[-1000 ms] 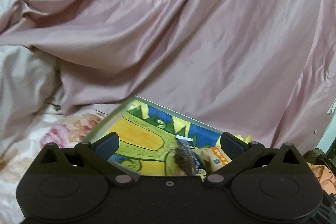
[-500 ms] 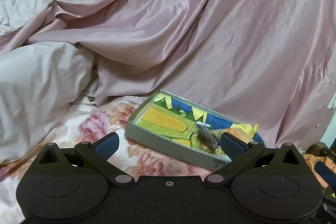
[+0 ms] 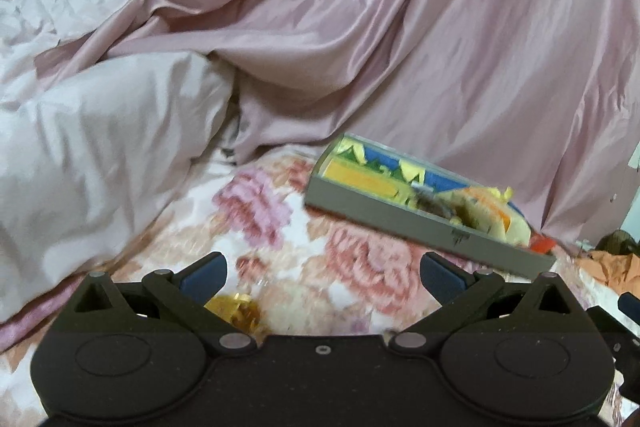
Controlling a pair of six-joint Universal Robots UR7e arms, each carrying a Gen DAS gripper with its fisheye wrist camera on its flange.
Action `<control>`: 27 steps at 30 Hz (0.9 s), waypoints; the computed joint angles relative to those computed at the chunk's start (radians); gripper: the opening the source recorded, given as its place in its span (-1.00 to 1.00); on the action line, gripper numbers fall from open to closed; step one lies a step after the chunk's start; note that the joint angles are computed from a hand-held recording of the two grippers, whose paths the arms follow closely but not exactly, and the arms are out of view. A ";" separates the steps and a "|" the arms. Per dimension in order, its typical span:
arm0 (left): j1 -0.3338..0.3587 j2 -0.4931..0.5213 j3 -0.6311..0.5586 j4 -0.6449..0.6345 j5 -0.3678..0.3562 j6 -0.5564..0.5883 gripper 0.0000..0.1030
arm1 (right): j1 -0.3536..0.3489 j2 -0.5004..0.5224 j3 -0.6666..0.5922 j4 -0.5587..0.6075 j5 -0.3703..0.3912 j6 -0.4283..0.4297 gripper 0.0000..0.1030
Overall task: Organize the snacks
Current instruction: 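Withdraw both tools from the tray toward the remaining snacks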
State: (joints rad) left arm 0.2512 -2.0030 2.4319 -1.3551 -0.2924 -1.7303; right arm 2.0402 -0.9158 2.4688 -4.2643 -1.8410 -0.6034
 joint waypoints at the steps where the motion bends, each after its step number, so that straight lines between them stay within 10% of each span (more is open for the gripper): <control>1: -0.012 -0.011 0.000 0.037 -0.016 -0.027 0.99 | 0.005 -0.007 0.008 0.011 -0.010 0.005 1.00; 13: -0.069 -0.090 0.048 0.056 -0.174 -0.004 0.99 | 0.067 -0.082 0.069 0.249 -0.140 0.115 1.00; 27: 0.065 -0.010 0.084 -0.207 -0.266 0.262 0.99 | 0.063 -0.111 0.031 0.536 -0.211 0.196 1.00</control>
